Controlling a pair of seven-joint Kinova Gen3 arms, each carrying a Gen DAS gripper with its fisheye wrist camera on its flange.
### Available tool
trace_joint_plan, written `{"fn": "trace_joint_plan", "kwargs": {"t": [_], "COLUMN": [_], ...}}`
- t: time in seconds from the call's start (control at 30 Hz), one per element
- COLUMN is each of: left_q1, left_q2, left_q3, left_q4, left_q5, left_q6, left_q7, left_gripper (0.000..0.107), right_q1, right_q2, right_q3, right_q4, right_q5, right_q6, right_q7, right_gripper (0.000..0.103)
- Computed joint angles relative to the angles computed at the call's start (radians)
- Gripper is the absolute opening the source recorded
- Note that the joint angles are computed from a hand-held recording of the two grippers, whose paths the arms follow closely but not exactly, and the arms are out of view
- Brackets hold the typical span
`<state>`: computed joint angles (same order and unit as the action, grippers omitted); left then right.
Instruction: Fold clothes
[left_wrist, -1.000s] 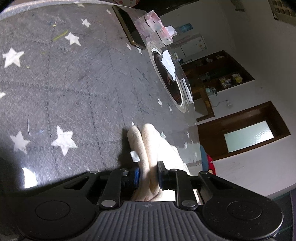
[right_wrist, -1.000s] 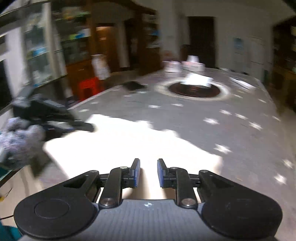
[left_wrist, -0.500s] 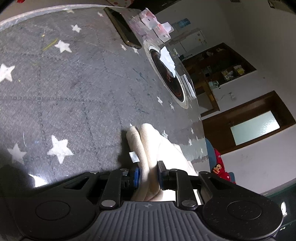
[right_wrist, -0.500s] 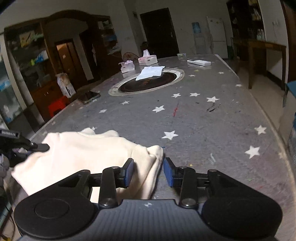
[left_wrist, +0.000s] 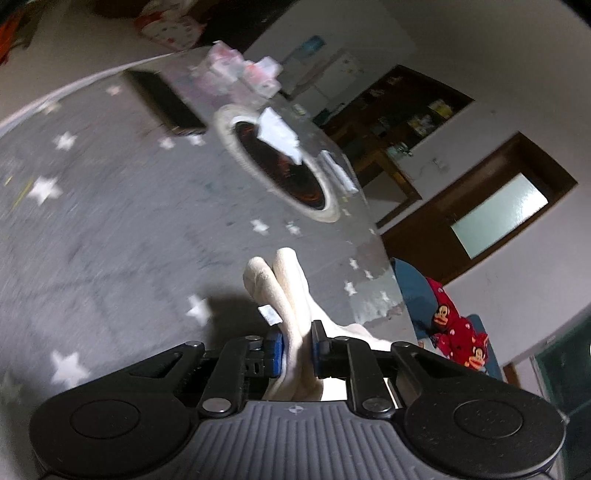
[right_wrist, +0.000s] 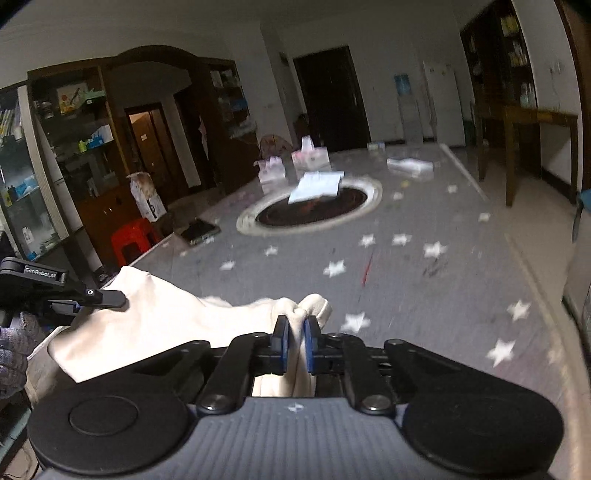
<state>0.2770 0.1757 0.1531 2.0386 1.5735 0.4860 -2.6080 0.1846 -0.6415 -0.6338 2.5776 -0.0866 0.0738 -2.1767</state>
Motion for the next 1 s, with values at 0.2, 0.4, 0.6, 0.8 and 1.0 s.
{"fn": "trace_joint_plan", "kwargs": {"t": [0.2,0.4,0.6,0.8,1.0], "left_q1": [0.034,0.044,0.057,0.081,0.11], "left_q2": [0.05,0.119,0.191,0.257,0.315], "left_q3": [0.038,0.094,0.142,0.165,0.156], "left_q4": [-0.106,-0.222,-0.331,-0.422,-0.488], "left_q5": [-0.101,-0.223,-0.372,-0.516,-0.67], "left_q6": [-0.045,-0.079,-0.11,-0.13,-0.123], "left_q7": [0.081,0.189,0.312,0.431,0.572], "left_gripper": [0.016,0.016,0.016,0.016,0.016], "right_q1": [0.03,0.074,0.121,0.173,0.24], "right_q2": [-0.031,-0.029,0.002,0.067,0.145], "right_q3": [0.049,0.111,0.161,0.182,0.158], "right_q4": [-0.042,-0.067,-0.082,-0.085,-0.067], "right_q5": [0.048,0.092,0.122,0.131,0.106], "right_q6": [0.043,0.053,0.047,-0.002,-0.064], "right_q7": [0.05,0.108,0.159,0.201,0.232], "right_gripper": [0.007,0.007,0.007,0.007,0.007]}}
